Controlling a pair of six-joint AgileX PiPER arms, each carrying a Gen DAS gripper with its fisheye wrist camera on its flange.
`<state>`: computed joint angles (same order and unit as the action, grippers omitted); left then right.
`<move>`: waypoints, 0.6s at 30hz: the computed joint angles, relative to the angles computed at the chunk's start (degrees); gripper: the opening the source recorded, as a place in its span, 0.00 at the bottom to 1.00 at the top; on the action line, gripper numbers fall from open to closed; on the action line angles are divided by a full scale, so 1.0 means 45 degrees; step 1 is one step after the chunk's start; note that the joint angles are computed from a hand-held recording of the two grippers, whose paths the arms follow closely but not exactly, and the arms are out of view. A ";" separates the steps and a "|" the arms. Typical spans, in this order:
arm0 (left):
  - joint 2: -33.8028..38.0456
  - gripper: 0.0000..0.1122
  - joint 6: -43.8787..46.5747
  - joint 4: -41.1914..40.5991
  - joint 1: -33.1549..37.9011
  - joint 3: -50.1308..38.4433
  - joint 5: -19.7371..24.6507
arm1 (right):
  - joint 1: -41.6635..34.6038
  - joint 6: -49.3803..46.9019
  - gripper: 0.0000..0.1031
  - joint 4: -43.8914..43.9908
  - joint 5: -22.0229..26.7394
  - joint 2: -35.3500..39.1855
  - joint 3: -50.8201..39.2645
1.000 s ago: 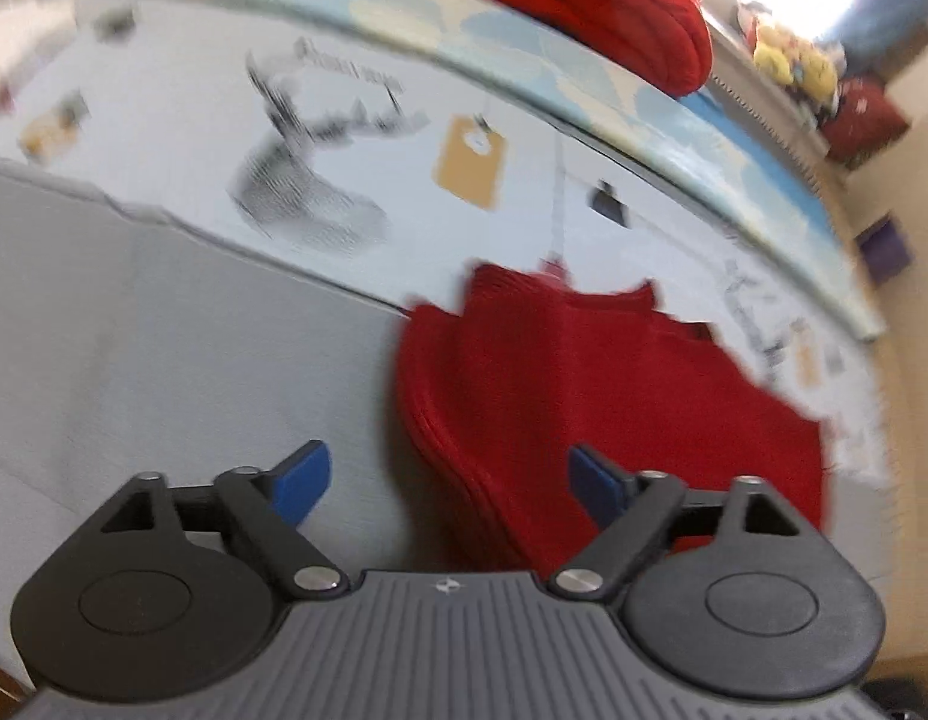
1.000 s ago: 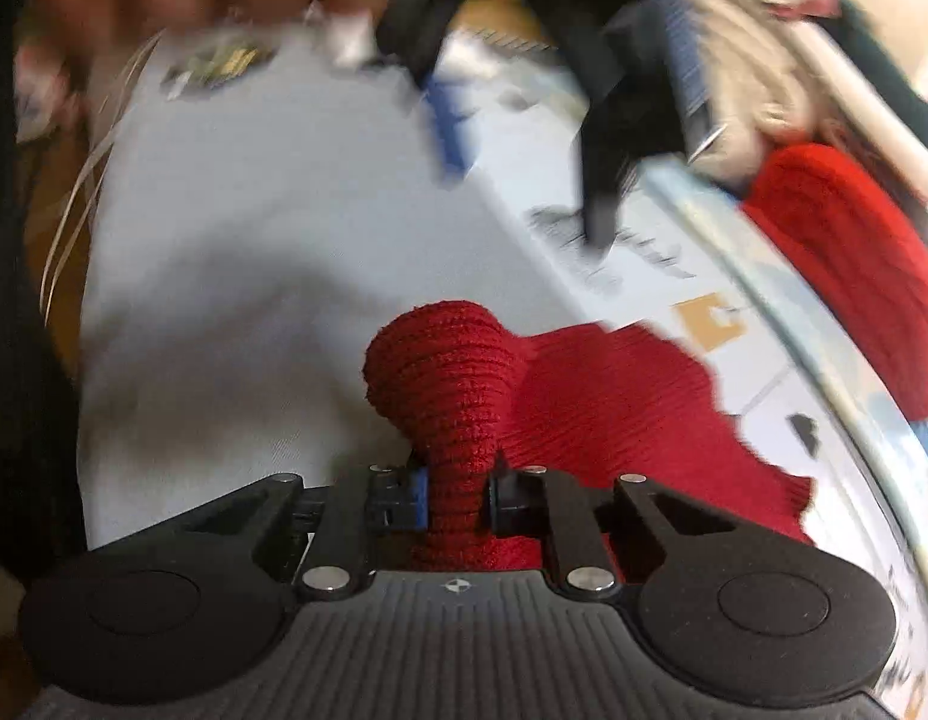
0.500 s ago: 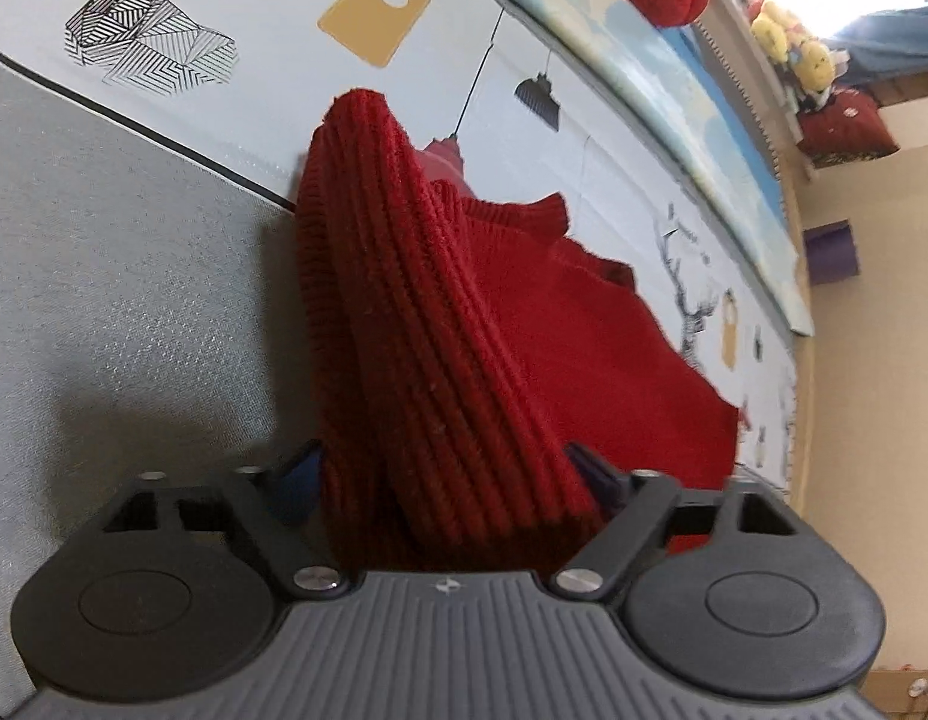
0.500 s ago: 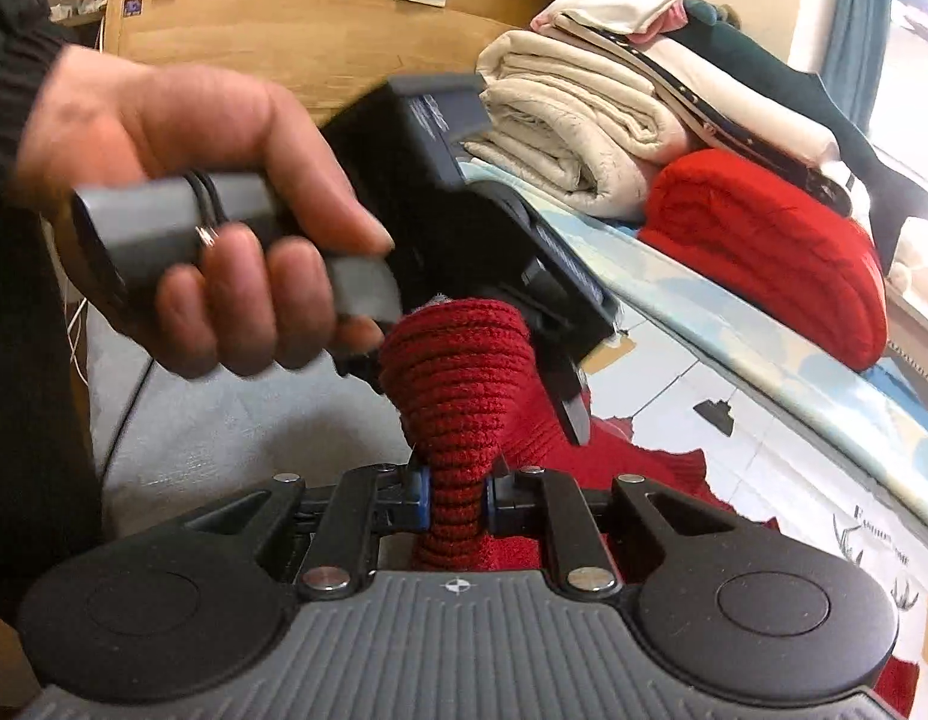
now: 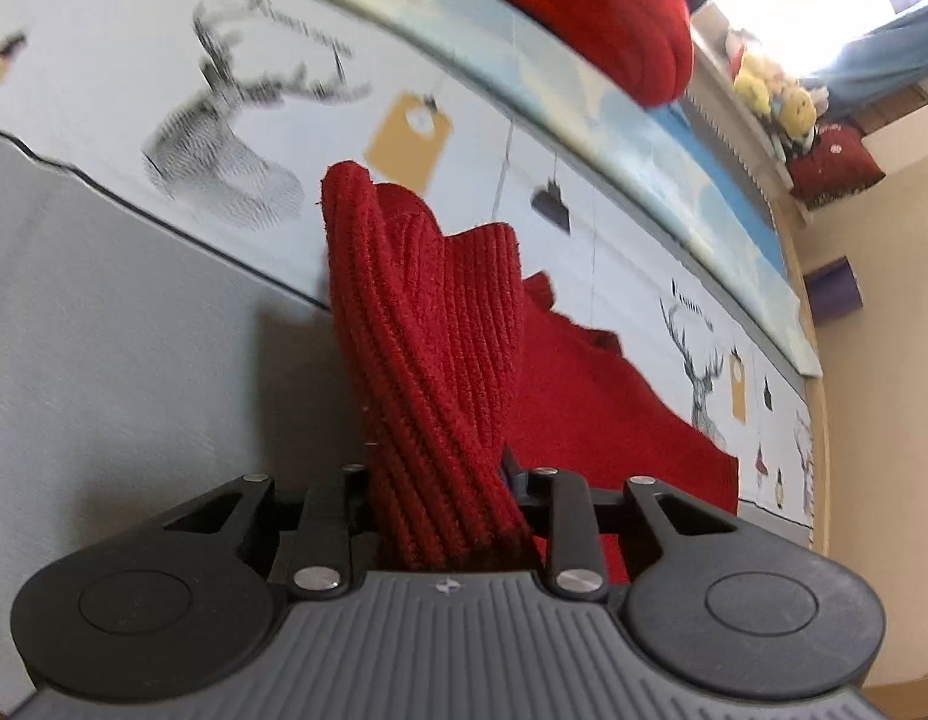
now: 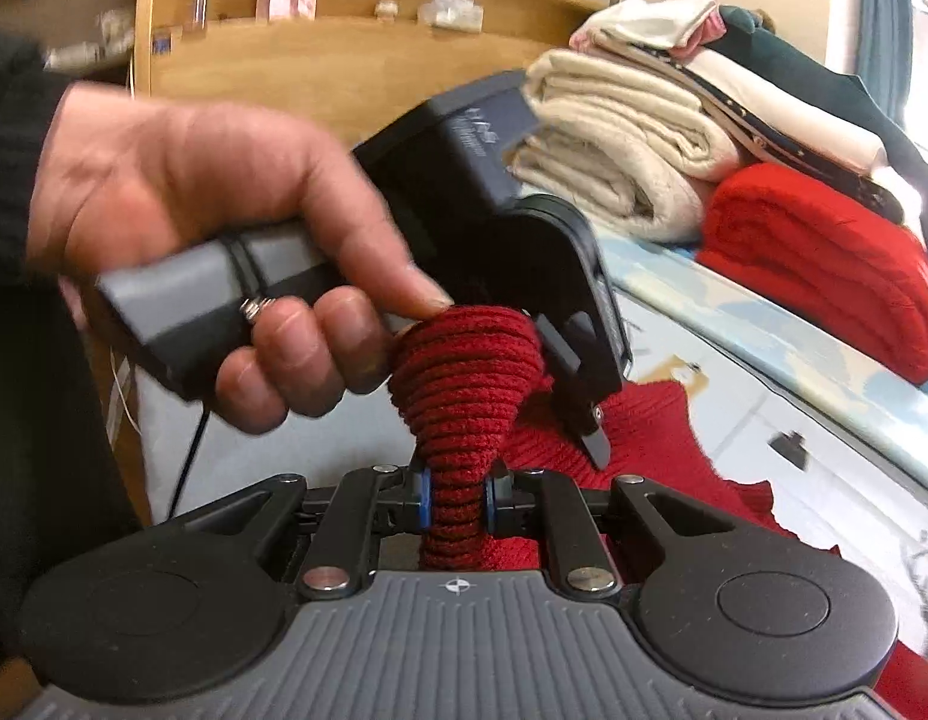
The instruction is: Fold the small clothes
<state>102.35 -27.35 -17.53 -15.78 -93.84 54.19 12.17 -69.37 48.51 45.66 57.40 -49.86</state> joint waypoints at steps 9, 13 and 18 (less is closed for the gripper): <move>0.0441 0.27 0.0302 0.0668 -0.1255 -0.1276 0.0180 | -0.1327 0.0171 0.15 -0.0269 0.0629 -0.0852 0.0321; 0.1394 0.27 0.0168 0.0825 -0.2709 -0.2652 -0.0296 | -0.4534 -0.0450 0.15 0.0312 0.2511 -0.1335 0.0342; 0.2778 0.29 0.0804 0.0498 -0.4188 -0.4848 -0.0679 | -0.9793 -0.1390 0.15 0.1062 0.5143 -0.1804 0.0284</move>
